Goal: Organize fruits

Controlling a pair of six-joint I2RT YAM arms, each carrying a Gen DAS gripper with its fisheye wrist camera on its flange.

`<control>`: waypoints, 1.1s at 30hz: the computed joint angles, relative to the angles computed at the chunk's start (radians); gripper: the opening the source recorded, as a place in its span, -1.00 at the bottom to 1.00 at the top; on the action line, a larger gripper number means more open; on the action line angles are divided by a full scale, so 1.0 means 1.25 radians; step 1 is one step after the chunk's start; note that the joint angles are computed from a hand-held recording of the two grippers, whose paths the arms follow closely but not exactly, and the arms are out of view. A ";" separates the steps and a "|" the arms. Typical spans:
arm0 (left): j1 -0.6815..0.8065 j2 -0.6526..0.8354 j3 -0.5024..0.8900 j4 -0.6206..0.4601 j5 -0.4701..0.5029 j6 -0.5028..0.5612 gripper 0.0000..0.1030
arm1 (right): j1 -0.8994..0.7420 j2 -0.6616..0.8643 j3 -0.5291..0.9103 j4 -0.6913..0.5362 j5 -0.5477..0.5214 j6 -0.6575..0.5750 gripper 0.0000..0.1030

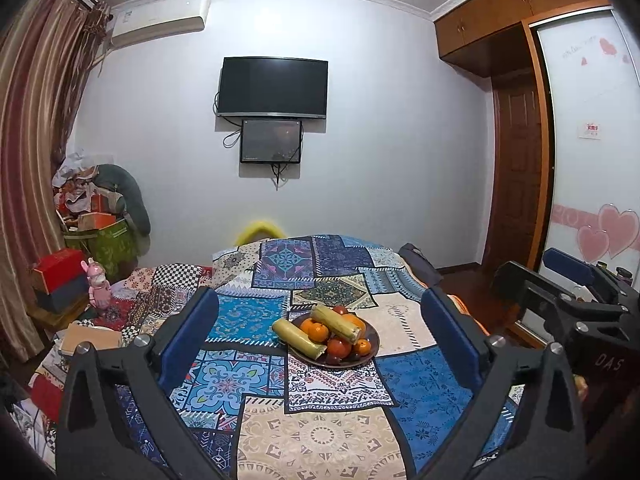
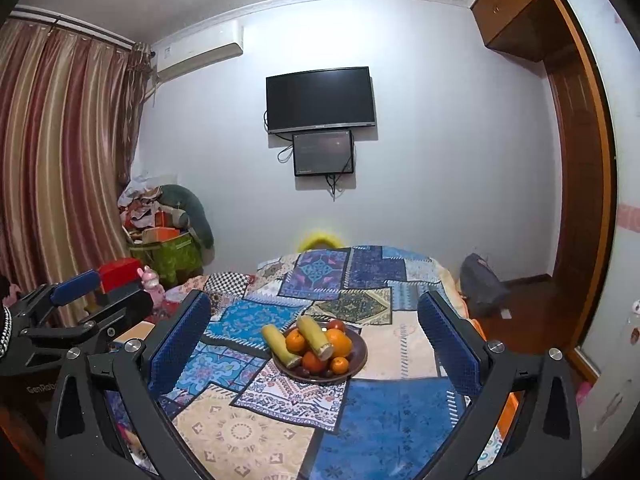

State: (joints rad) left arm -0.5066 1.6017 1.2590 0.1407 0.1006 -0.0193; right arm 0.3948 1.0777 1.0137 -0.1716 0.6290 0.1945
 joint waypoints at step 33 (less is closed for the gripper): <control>-0.002 -0.006 0.016 -0.021 0.004 0.013 1.00 | 0.023 -0.014 0.009 -0.010 0.044 -0.022 1.00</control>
